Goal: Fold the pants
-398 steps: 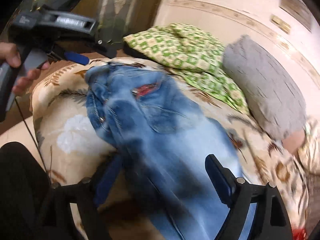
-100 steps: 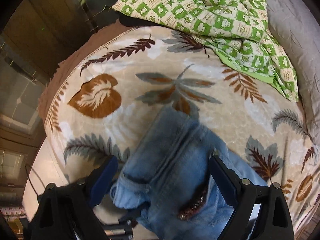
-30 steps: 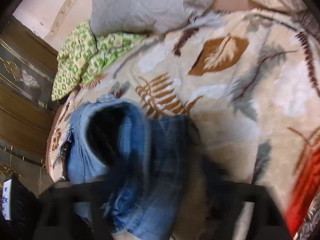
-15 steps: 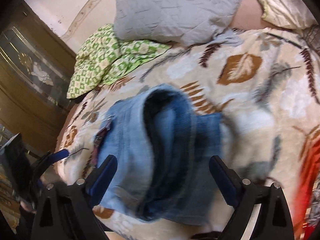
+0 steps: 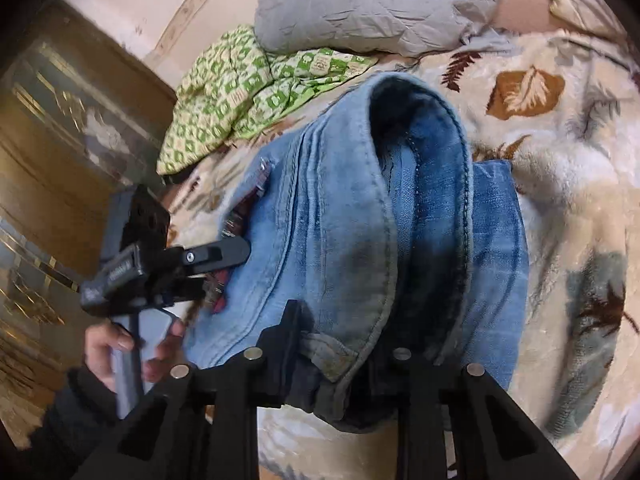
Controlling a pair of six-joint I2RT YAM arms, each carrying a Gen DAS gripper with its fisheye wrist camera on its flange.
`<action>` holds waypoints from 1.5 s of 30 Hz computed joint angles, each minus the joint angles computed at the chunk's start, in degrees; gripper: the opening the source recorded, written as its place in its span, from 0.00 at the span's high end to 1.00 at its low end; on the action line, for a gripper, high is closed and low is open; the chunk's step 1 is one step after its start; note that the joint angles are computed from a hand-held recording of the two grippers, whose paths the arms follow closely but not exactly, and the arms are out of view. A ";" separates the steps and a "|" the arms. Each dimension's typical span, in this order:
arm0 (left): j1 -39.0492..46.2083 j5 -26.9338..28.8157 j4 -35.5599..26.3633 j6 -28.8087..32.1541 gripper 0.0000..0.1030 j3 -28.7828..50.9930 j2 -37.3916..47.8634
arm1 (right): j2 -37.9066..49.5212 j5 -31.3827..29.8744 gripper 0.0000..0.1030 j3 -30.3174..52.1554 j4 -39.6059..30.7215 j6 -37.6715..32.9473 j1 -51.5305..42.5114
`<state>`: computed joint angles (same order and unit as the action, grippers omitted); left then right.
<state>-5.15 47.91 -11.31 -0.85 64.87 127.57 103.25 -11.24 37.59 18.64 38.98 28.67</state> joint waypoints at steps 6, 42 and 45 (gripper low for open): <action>-4.93 -4.37 3.37 0.58 0.47 -6.89 -10.84 | -11.86 2.73 0.85 -6.31 0.79 -3.12 -0.22; -4.19 -1.63 3.38 -8.71 0.00 4.75 5.75 | 9.79 -6.08 0.01 -7.69 17.10 9.13 -12.84; -5.23 -2.70 8.51 -8.80 0.00 1.60 4.65 | 11.71 -4.69 0.04 -7.84 21.10 8.54 -12.20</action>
